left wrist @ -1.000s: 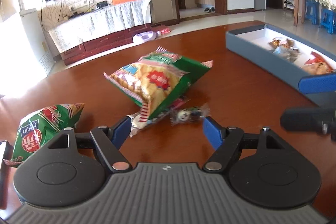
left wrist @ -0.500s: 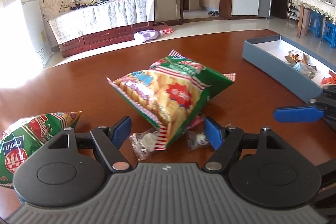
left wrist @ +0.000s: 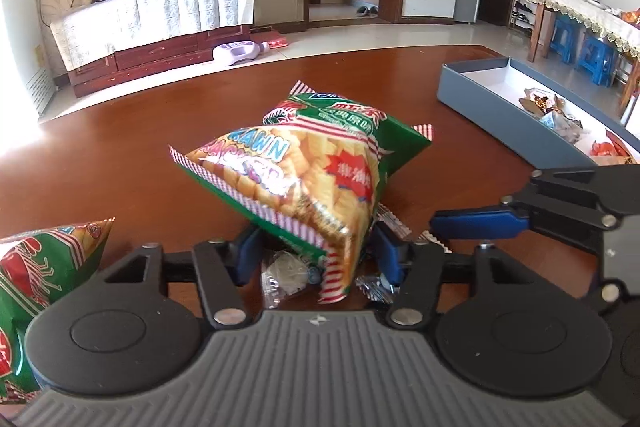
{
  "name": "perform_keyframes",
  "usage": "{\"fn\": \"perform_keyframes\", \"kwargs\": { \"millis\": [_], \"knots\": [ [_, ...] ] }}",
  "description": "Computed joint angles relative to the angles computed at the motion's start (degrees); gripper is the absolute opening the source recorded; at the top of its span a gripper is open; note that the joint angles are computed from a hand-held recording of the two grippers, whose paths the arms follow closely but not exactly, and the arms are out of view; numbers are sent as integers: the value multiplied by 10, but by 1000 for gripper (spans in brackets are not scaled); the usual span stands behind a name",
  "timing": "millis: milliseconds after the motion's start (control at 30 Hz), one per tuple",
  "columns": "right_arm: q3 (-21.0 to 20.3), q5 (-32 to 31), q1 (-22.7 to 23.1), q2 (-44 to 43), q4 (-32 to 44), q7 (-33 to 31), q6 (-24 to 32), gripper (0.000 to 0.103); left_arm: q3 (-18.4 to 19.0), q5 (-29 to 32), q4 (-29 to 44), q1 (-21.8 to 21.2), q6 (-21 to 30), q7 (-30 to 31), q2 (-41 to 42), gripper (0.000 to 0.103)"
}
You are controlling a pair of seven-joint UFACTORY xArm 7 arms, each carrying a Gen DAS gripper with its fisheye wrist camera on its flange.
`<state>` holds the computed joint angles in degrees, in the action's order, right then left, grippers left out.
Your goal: Organize snacks
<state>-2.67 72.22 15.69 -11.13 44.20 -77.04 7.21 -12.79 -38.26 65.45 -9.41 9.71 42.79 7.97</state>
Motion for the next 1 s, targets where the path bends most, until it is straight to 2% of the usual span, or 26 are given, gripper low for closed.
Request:
{"fn": "perform_keyframes", "kwargs": {
  "millis": [167,433,567,700,933,1000],
  "knots": [
    [-4,-43,-11,-16,-7,21,39,41,-14,-107,0,18,36,95,-11,37],
    [-11,-188,-12,-101,-79,81,75,38,6,-167,2,-11,98,188,-22,33],
    [-24,-257,-18,-141,-106,119,96,38,16,-168,-12,-25,114,195,-36,32],
    [-40,-316,-20,-167,-121,155,114,38,31,-170,-62,-42,116,201,-82,32],
    [-42,-396,-17,-208,-152,241,115,38,56,-118,-139,-77,95,131,-152,32],
    [-54,-414,-14,-220,-160,253,114,38,61,-100,-159,-89,86,111,-169,32]
  ]
}}
